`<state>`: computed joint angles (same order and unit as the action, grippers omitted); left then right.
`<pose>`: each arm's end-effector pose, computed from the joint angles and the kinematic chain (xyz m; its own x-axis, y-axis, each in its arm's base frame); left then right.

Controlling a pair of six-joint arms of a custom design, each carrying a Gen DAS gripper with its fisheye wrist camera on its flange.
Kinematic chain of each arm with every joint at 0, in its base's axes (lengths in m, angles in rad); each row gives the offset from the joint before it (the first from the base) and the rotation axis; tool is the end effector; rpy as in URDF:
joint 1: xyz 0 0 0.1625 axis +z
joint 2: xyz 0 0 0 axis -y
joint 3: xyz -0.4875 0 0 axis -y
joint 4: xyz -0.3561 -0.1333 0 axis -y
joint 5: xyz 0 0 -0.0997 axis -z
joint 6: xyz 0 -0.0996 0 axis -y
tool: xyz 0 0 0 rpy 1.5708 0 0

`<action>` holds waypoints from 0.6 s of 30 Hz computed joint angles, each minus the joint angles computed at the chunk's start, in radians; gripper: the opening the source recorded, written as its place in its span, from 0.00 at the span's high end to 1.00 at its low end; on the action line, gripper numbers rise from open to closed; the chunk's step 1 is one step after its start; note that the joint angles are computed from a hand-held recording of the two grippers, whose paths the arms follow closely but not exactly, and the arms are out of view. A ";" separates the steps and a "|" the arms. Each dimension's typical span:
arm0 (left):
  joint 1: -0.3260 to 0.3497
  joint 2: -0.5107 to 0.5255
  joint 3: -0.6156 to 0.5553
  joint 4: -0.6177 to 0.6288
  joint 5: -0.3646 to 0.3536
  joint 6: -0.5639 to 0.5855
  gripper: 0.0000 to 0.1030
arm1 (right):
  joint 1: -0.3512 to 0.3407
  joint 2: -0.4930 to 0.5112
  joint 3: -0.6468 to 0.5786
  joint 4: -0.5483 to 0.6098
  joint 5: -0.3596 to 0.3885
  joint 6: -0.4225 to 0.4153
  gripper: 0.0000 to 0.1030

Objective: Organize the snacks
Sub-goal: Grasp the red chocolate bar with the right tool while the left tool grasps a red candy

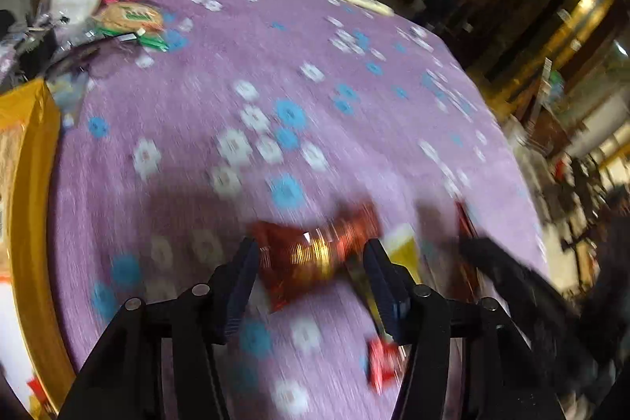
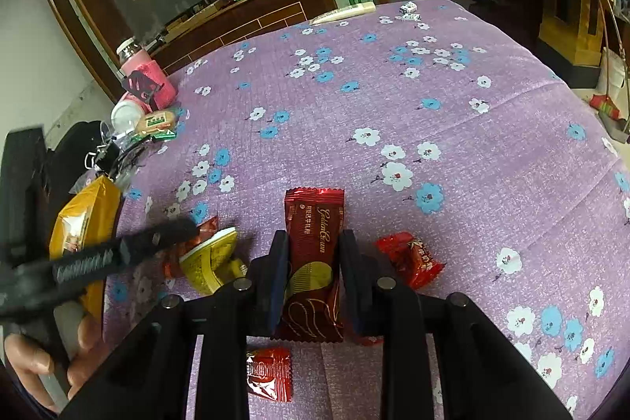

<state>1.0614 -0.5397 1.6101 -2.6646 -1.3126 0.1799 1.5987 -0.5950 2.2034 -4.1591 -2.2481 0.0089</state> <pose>-0.1984 -0.6807 0.0066 -0.7461 0.6149 -0.2553 0.6312 0.7753 0.0226 0.0851 -0.5082 0.1195 -0.7936 0.5034 0.3417 -0.0085 0.5524 -0.8335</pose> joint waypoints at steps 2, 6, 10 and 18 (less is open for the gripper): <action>0.007 -0.035 0.036 0.049 -0.047 0.033 0.45 | 0.000 -0.003 0.005 -0.006 0.016 0.003 0.76; -0.024 -0.079 0.167 -0.101 0.012 0.192 0.43 | 0.003 -0.001 0.014 -0.034 0.025 -0.001 0.76; -0.075 -0.039 0.239 -0.415 0.169 0.339 0.27 | 0.000 -0.004 0.018 -0.040 0.033 0.005 0.76; -0.087 0.032 0.206 -0.514 0.267 0.564 0.27 | -0.011 -0.011 0.032 -0.058 0.052 0.019 0.76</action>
<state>0.9742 -0.5080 1.8162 -3.1788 -1.0457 0.7438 1.5877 -0.6064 2.2357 -4.2172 -2.1959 0.0279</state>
